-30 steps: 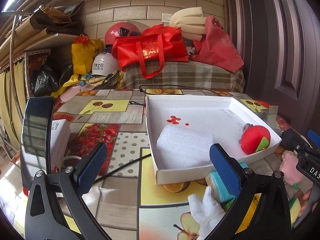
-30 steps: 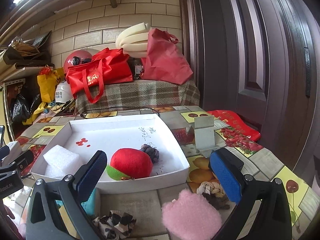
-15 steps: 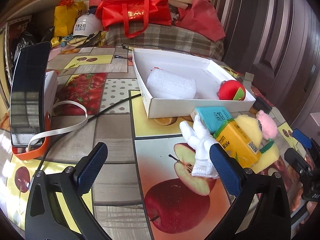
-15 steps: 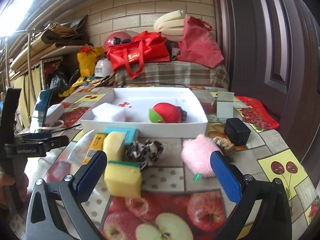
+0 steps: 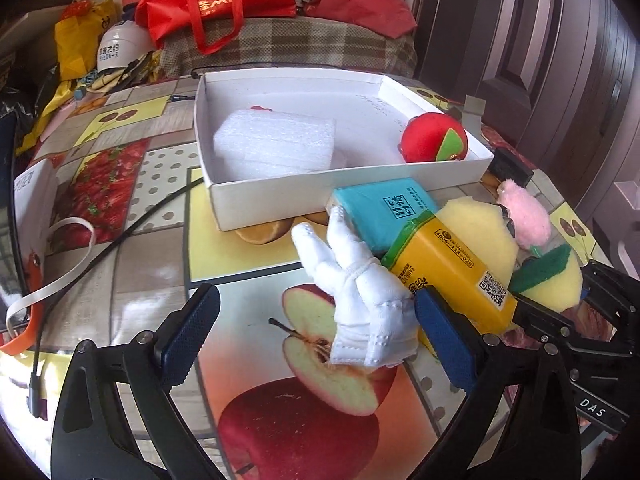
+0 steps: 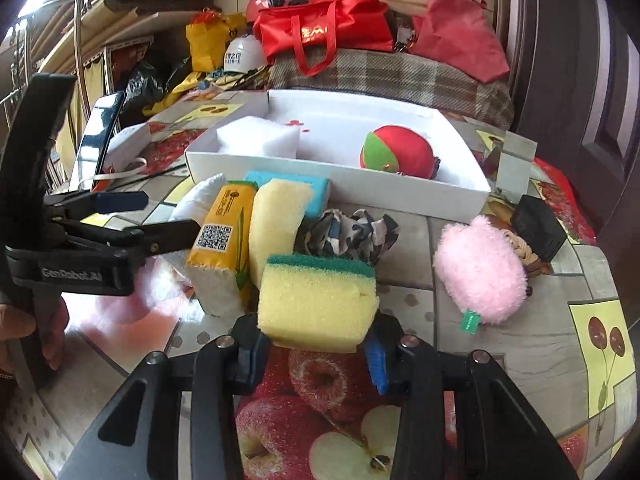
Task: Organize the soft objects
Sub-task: 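Grasp white glove with left tool while right tool grasps yellow-green sponge, then drop glove into tray with left tool while right tool releases sponge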
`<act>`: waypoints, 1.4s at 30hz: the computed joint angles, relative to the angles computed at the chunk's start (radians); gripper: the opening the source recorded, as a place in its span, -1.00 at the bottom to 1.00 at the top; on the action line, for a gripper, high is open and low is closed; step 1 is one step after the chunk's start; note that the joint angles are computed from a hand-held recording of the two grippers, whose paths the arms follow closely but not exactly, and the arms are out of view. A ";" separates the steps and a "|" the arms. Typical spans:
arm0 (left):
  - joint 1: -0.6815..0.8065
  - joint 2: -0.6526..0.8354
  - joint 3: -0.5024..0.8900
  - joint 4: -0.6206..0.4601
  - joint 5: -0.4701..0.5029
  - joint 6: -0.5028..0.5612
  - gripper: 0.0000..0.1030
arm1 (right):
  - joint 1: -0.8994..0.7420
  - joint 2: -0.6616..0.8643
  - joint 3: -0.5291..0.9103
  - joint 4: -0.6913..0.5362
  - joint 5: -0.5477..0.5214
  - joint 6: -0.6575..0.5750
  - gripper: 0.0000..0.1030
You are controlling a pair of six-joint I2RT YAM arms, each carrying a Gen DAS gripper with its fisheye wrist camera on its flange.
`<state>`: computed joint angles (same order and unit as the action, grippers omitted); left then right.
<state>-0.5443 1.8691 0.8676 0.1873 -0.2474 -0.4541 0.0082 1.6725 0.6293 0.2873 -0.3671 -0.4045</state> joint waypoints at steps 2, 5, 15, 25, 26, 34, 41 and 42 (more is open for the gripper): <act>0.010 0.037 0.051 -0.053 0.035 -0.002 0.04 | -0.003 -0.006 -0.004 0.002 0.000 0.004 -0.21; 0.014 0.013 0.008 0.008 0.062 0.003 -0.44 | -0.014 0.000 0.003 -0.001 -0.019 0.008 -0.22; -0.212 -0.222 -0.404 0.595 -0.404 0.188 -0.43 | -0.250 -0.154 -0.243 0.419 -0.184 0.137 -0.21; -0.148 -0.128 -0.277 0.551 -0.412 0.242 -0.43 | -0.247 0.013 -0.083 0.427 -0.098 0.209 -0.21; -0.132 -0.119 -0.265 0.547 -0.402 0.242 -0.43 | -0.231 0.017 -0.083 0.433 -0.085 0.203 -0.21; -0.022 -0.043 -0.141 0.461 -0.324 0.208 -0.43 | -0.104 0.124 0.065 0.367 0.013 0.196 -0.21; 0.026 0.031 -0.034 0.429 -0.306 0.232 -0.43 | -0.014 0.222 0.206 0.336 0.095 0.217 -0.21; 0.034 0.040 -0.021 0.428 -0.301 0.232 -0.43 | -0.006 0.234 0.223 0.331 0.099 0.219 -0.21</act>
<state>-0.5106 1.9096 0.8463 0.6151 -0.5487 -0.2222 0.0018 1.9060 0.8520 0.6180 -0.2684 -0.1851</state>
